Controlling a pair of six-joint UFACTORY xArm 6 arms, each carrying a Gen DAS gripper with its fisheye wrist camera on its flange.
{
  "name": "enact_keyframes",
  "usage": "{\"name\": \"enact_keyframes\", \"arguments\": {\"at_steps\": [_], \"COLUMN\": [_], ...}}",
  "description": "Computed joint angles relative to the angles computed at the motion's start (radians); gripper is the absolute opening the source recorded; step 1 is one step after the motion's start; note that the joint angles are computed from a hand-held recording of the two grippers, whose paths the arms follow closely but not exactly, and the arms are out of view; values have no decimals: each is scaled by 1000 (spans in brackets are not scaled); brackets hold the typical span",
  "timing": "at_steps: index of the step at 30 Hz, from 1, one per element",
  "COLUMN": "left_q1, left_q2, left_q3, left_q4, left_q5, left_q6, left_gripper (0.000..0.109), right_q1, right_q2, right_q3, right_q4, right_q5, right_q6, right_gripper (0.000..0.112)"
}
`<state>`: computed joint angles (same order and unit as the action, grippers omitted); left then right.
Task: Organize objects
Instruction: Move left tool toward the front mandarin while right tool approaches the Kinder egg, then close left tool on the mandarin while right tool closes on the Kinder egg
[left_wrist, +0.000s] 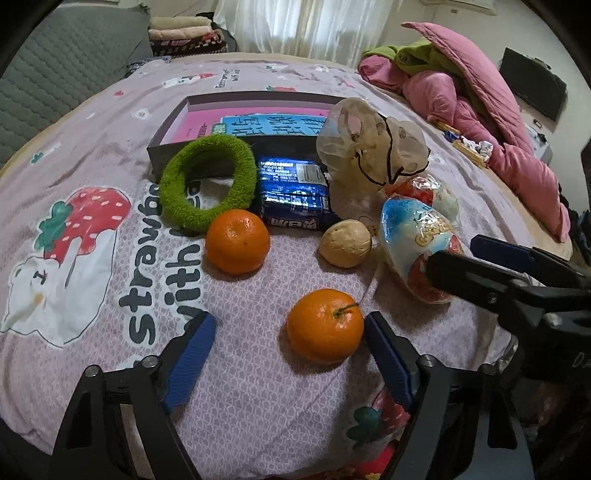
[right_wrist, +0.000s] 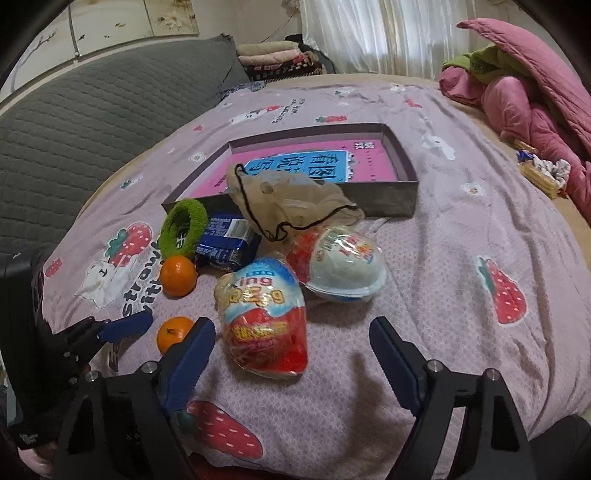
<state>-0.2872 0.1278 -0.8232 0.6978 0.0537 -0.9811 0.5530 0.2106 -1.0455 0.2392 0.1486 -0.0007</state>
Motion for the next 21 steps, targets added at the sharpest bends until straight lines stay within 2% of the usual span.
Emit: {"name": "enact_keyframes", "arguments": {"at_steps": [3,7,13,17,21], "left_q1": [2,-5,-10,-20,-26], "left_q2": [3,7,16,14,11], "left_q3": [-13,-21,-12,-3,16], "left_q4": [74,71,-54,-123,-236], "left_q5": [15,13,-26,-42,-71], "left_q6": [-54,-40,66,128,216], "left_gripper": [73,61,49,40,38], "right_q1": [5,8,17,24,30], "right_q2": [25,55,87,78,58], "right_q3": [-40,-77,-111,-87,-64], "right_q4": [42,32,84,87,144], "right_q5": [47,87,108,56,17], "right_q6": [-35,-28,-85,-93,-149], "right_gripper": [78,69,50,50,49]}}
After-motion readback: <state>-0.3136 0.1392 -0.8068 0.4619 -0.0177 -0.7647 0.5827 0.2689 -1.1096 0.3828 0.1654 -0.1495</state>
